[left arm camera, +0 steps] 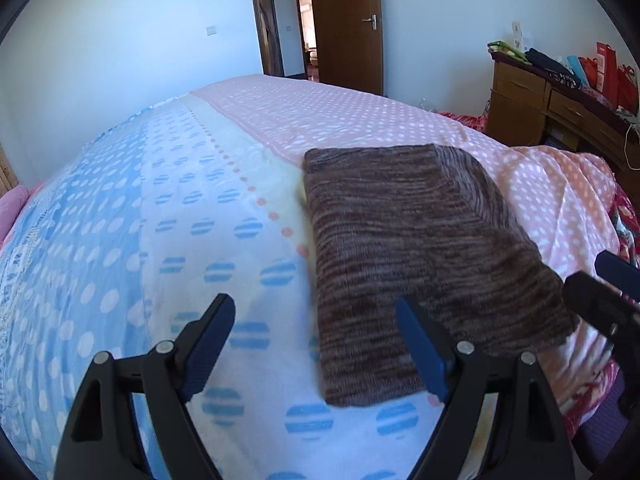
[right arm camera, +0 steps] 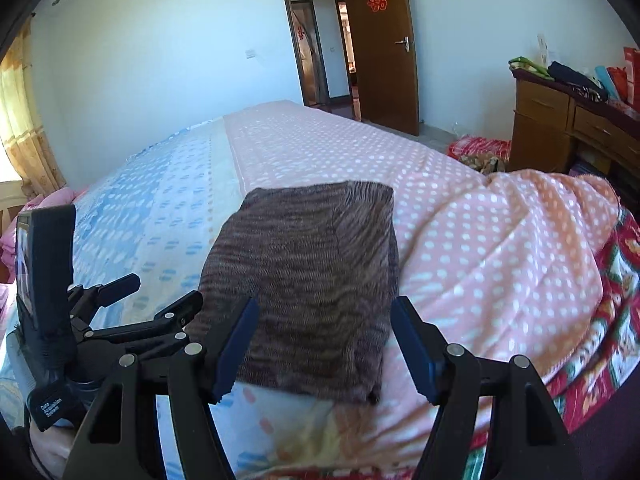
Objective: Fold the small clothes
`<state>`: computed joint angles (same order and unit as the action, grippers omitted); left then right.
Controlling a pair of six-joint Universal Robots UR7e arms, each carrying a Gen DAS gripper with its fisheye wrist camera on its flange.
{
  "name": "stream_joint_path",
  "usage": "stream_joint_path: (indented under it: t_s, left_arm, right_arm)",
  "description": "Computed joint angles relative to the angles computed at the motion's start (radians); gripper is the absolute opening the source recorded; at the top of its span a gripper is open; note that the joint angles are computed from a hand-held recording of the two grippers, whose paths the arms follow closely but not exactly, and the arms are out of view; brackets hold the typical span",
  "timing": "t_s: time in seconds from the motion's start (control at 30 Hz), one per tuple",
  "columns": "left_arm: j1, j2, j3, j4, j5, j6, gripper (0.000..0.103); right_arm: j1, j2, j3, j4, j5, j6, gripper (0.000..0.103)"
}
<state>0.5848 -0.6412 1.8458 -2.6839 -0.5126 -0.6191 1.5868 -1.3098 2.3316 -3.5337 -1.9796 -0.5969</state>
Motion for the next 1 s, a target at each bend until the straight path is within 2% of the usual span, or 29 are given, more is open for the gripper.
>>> stream_joint_path:
  t_s: [0.1, 0.23, 0.43, 0.5, 0.63, 0.7, 0.8, 0.9, 1.0]
  left_arm:
    - [-0.013, -0.009, 0.014, 0.041, 0.007, -0.038, 0.086]
    - [-0.024, -0.031, 0.034, 0.100, -0.023, -0.110, 0.086]
    - [-0.063, -0.062, 0.071, 0.176, -0.064, -0.180, 0.086]
    - [-0.084, -0.085, 0.080, 0.216, -0.070, -0.216, 0.094]
    - [-0.131, -0.124, 0.109, 0.219, -0.027, -0.252, 0.103]
    - [-0.160, -0.143, 0.118, 0.242, 0.005, -0.291, 0.103]
    - [-0.203, -0.164, 0.138, 0.219, 0.045, -0.289, 0.103]
    - [-0.242, -0.183, 0.147, 0.247, 0.093, -0.331, 0.103]
    - [-0.265, -0.203, 0.153, 0.269, 0.120, -0.363, 0.103]
  right_arm:
    - [0.006, -0.003, 0.035, -0.021, -0.029, -0.027, 0.070]
    - [0.018, -0.010, 0.073, -0.042, -0.097, -0.055, 0.070]
    - [0.051, -0.077, 0.087, 0.029, -0.100, -0.016, 0.070]
    - [0.066, -0.101, 0.091, 0.048, -0.097, -0.015, 0.070]
    - [0.106, -0.153, 0.119, 0.024, -0.098, -0.067, 0.070]
    - [0.127, -0.184, 0.124, 0.025, -0.088, -0.061, 0.070]
    - [0.151, -0.231, 0.132, 0.019, -0.058, -0.053, 0.070]
    - [0.184, -0.260, 0.143, -0.036, -0.041, -0.076, 0.071]
    - [0.208, -0.270, 0.156, -0.131, -0.020, -0.104, 0.077]
